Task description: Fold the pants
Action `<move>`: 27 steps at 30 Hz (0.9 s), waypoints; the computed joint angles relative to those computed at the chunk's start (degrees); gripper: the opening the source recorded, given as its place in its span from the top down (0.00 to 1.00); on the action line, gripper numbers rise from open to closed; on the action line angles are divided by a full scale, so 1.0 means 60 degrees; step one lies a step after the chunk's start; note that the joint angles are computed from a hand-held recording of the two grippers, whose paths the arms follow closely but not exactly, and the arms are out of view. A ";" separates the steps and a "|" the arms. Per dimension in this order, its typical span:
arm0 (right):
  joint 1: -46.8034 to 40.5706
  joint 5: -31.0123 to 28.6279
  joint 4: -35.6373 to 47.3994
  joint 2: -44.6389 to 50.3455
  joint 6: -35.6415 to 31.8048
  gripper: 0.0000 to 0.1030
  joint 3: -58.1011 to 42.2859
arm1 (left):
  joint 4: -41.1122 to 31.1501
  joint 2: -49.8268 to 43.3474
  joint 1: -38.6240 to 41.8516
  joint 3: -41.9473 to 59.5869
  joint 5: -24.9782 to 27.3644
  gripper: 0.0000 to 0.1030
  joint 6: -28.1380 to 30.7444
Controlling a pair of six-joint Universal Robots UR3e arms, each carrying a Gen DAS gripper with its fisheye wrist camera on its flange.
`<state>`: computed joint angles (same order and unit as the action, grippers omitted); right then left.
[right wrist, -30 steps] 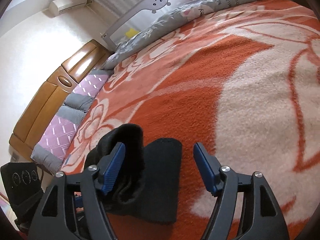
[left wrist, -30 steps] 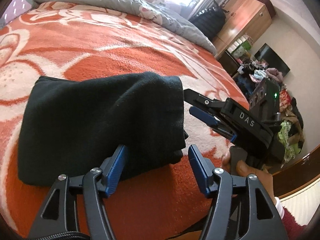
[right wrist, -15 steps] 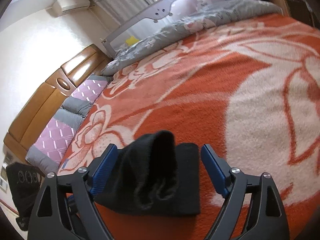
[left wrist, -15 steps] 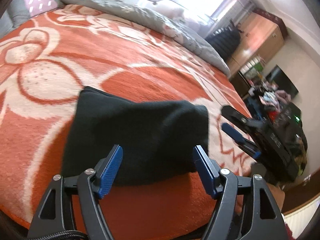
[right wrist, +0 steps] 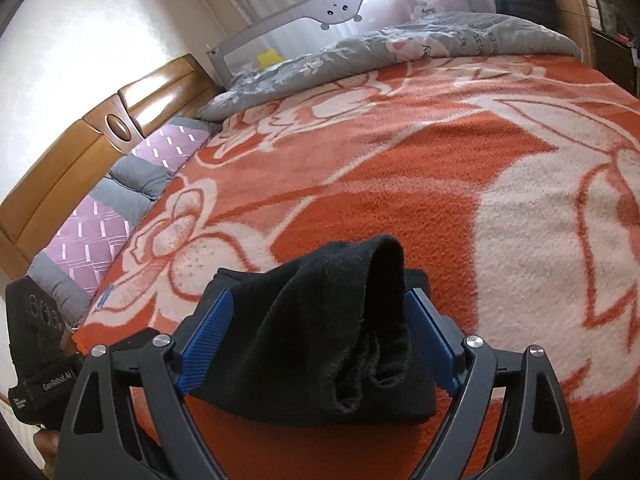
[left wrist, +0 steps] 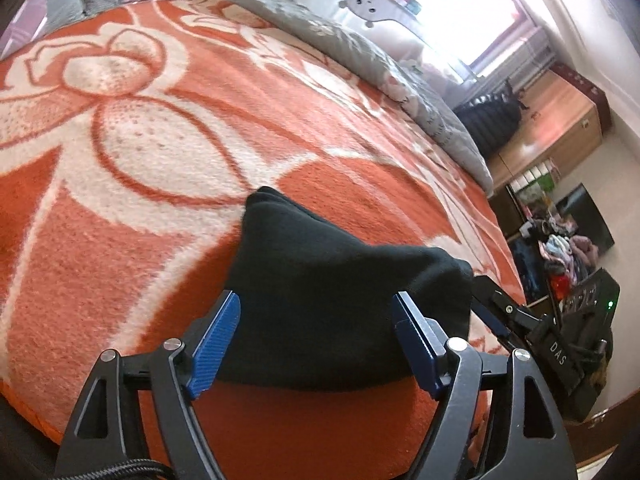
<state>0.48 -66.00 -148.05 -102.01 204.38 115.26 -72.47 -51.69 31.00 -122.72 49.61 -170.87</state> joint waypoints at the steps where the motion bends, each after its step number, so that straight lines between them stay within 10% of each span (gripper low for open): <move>1: -0.0001 -0.0005 0.0033 0.0062 0.0057 0.15 -0.0026 | -0.0019 -0.0005 0.0101 -0.0036 -0.0023 0.24 0.0030; 27: -0.0873 0.0457 -0.0549 0.0897 -0.0037 0.15 0.1554 | 0.2949 -0.3329 -0.1251 0.0053 0.1334 0.23 -0.1251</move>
<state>-4.75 -63.26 -151.34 -96.62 204.15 124.58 -54.78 -71.67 23.50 -122.40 57.62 -178.37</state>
